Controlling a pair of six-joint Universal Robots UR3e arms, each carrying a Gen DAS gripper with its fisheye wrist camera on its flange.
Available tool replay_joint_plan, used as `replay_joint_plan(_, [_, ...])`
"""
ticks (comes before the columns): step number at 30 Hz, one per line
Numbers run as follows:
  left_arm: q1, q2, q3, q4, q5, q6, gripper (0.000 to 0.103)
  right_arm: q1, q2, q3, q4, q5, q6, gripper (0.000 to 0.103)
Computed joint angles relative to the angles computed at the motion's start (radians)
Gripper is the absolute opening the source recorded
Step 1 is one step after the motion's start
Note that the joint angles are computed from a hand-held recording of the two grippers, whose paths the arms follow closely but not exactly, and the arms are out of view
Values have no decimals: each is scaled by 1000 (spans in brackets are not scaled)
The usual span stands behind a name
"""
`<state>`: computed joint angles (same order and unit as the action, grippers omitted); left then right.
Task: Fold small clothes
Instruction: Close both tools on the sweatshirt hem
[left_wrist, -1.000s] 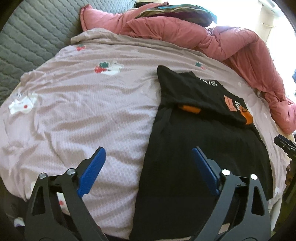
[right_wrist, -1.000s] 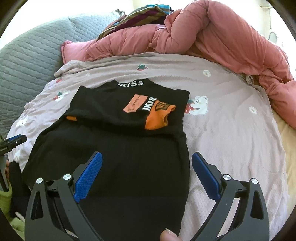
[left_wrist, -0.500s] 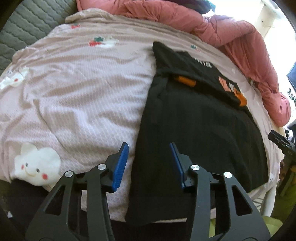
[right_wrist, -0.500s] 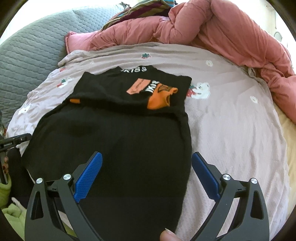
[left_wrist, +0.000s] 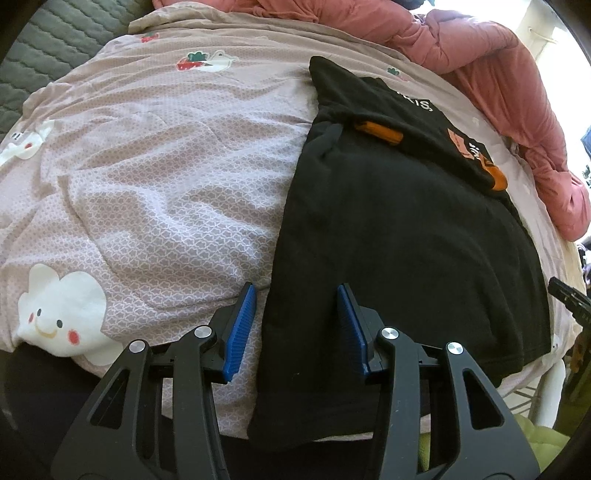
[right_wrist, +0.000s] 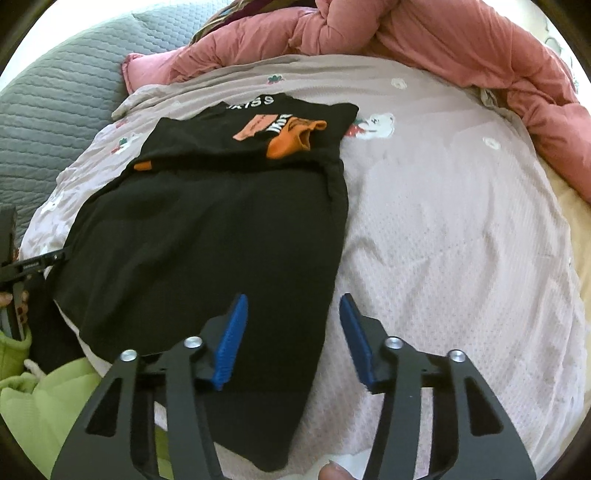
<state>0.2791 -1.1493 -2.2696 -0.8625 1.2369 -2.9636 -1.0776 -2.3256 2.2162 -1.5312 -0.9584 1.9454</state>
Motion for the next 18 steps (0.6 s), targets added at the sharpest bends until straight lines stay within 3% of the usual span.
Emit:
replay_joint_plan(5, [-13, -6, 0, 12, 14, -14, 37, -16, 22, 11, 6, -13, -12, 42])
replay_joint_plan(10, [-5, -3, -2, 7, 8, -8, 38, -16, 65, 20, 11, -28, -25, 31])
replay_joint_plan(18, [10, -3, -2, -8, -10, 1, 40, -49, 86, 19, 74, -12, -79, 31])
